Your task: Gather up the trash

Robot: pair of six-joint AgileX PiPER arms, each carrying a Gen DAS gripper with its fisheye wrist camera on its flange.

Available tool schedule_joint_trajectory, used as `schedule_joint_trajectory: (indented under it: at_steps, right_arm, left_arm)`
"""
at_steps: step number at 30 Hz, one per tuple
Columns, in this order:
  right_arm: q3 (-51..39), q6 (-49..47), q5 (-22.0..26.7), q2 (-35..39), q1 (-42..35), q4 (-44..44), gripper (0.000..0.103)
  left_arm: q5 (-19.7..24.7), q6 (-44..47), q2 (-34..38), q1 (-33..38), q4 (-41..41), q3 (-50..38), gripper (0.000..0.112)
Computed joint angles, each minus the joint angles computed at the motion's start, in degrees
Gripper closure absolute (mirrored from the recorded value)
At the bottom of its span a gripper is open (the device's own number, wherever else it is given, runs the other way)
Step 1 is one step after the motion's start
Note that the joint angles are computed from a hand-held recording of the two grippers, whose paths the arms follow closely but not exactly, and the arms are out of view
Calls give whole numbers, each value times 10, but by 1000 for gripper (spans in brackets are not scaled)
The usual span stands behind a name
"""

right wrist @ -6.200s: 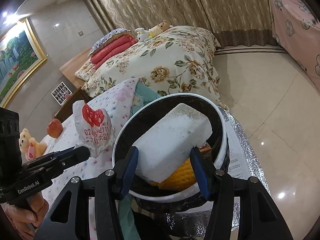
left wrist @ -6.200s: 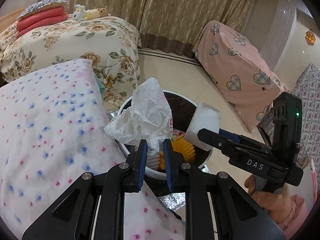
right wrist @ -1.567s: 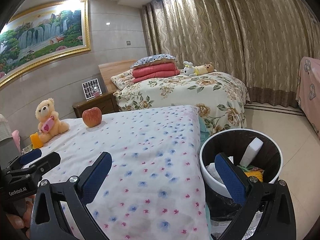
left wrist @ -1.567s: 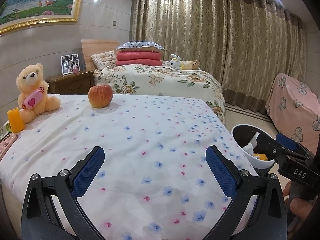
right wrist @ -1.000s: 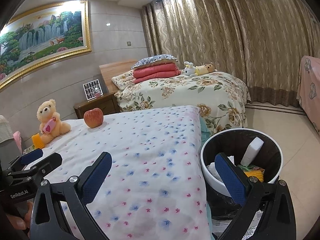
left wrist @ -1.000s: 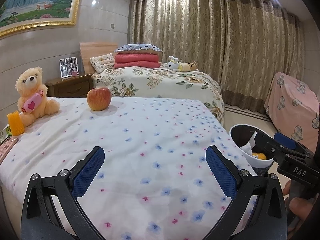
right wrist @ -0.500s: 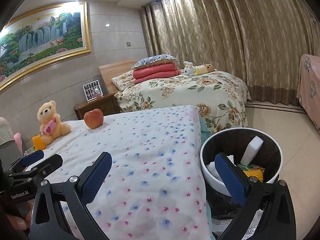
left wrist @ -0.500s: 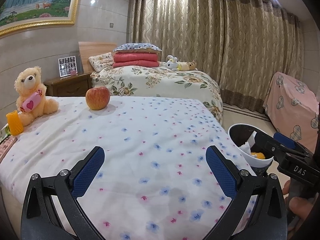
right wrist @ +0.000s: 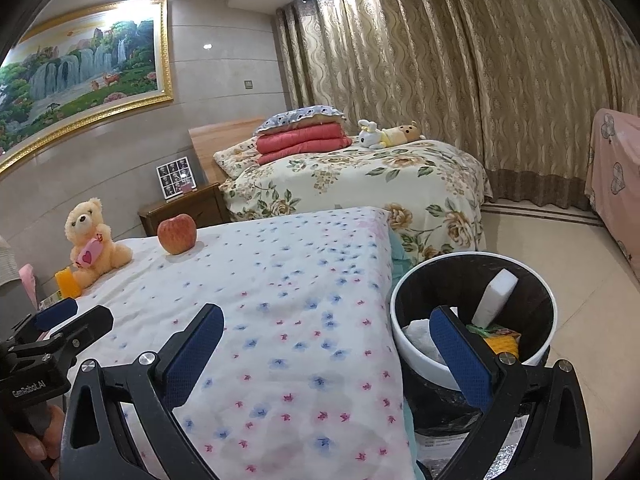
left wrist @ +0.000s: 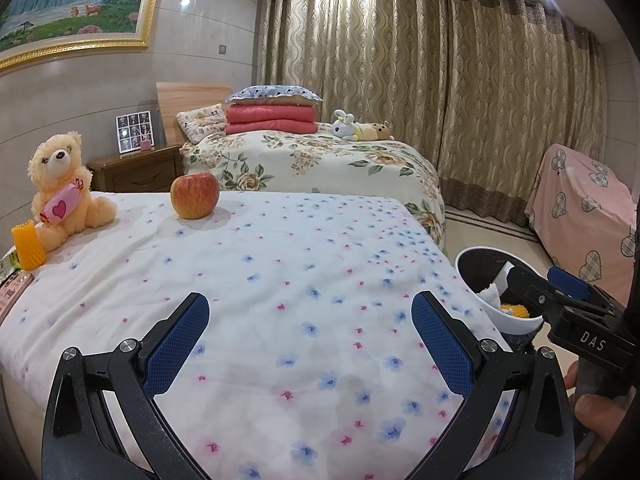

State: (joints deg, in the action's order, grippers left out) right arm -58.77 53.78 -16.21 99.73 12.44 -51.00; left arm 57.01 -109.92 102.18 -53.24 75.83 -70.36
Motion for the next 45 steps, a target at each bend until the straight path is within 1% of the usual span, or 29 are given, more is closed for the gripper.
schedule_joint_trajectory:
  at_steps: [45]
  right_arm:
    - [-1, 18, 3, -4, 2, -20, 0]
  left_arm:
    - [4, 1, -1, -3, 0, -2, 9]
